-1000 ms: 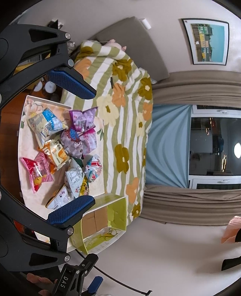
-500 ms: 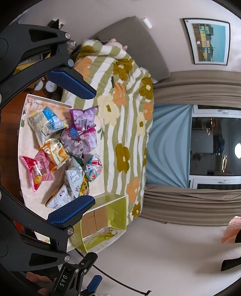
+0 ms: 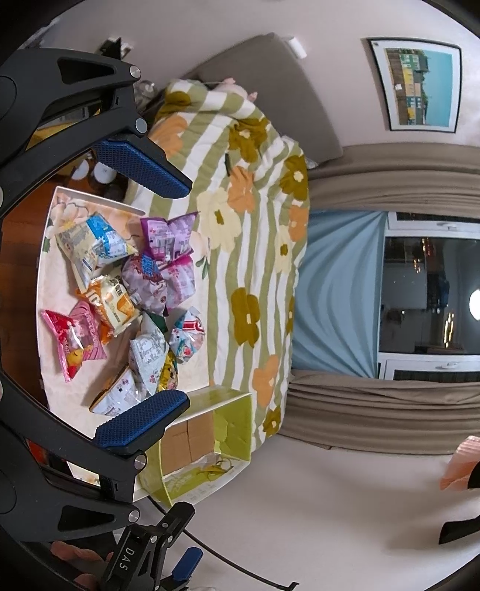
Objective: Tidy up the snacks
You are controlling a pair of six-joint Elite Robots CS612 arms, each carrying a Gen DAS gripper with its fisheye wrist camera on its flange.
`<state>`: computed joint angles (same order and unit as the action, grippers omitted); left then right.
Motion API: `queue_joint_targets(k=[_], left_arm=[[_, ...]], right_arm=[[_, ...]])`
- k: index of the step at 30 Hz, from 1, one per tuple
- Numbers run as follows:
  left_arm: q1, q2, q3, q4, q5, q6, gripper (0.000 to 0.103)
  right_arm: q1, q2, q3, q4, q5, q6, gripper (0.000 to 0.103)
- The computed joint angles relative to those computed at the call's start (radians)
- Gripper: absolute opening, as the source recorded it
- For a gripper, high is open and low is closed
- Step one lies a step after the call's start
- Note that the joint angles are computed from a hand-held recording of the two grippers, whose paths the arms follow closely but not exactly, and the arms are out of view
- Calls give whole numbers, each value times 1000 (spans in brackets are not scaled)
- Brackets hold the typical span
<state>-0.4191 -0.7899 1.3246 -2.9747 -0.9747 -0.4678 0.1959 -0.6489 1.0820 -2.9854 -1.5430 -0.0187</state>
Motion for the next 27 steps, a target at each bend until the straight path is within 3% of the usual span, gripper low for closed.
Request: queue_joint_targets(k=[9, 20, 27], left_arm=[[-3, -7, -5, 44, -8, -58, 102], [-13, -11, -2, 34, -6, -51, 102], [-8, -3, -32, 79, -24, -81, 102]], right_arm=[[-3, 10, -27, 52, 26, -6, 103], [-20, 10, -31, 60, 28, -9, 103], [-28, 6, -29, 63, 33, -8, 103]])
